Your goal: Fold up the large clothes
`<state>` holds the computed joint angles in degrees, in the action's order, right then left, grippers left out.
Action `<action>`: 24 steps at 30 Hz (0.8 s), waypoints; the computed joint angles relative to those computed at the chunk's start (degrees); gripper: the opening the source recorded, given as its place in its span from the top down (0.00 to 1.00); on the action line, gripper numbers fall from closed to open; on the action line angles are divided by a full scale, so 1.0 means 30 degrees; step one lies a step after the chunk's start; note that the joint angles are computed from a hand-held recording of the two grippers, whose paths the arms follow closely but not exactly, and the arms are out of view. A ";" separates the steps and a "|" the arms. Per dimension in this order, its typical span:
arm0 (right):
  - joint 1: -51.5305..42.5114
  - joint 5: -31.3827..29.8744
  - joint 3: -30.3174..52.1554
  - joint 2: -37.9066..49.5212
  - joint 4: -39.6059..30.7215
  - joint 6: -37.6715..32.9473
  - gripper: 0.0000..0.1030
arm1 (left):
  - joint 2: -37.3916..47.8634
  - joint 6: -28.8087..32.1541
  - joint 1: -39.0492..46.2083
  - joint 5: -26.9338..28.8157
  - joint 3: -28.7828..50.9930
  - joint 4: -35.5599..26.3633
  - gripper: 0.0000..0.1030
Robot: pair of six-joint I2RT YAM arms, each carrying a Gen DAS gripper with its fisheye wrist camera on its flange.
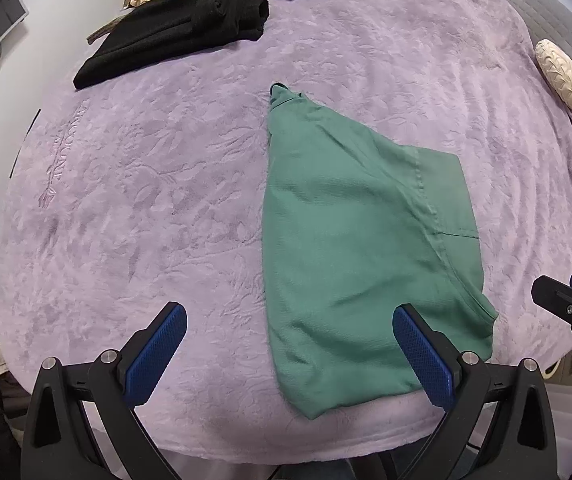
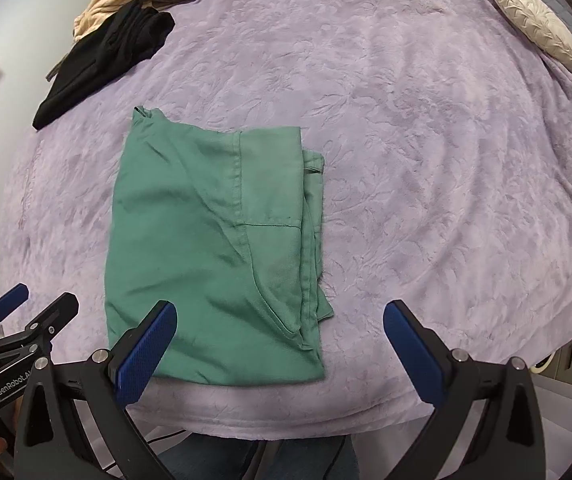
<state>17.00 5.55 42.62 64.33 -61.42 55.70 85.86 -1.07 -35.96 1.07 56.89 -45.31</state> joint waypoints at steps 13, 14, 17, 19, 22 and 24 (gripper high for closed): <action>0.0122 0.0136 0.0172 0.0150 -0.0204 0.0124 0.00 | -0.0335 -0.0452 -0.0543 -0.0389 0.0217 -0.0215 0.00; 0.0186 0.0162 0.0140 0.0122 -0.0180 0.0208 0.00 | -0.0341 -0.0504 -0.0635 -0.0462 0.0234 -0.0234 0.00; 0.0251 0.0301 0.0199 0.0215 -0.0227 0.0133 0.00 | -0.0389 -0.0577 -0.0818 -0.0701 0.0258 -0.0267 0.00; 0.0164 0.0312 0.0263 0.0254 -0.0240 -0.0036 0.00 | -0.0429 -0.0624 -0.0895 -0.0828 0.0262 -0.0270 0.00; 0.0209 0.0359 0.0324 0.0326 -0.0276 -0.0079 0.00 | -0.0448 -0.0635 -0.0964 -0.0938 0.0252 -0.0272 0.00; 0.0331 0.0396 0.0360 0.0374 -0.0298 0.0035 0.00 | -0.0463 -0.0633 -0.0961 -0.0997 0.0246 -0.0279 0.00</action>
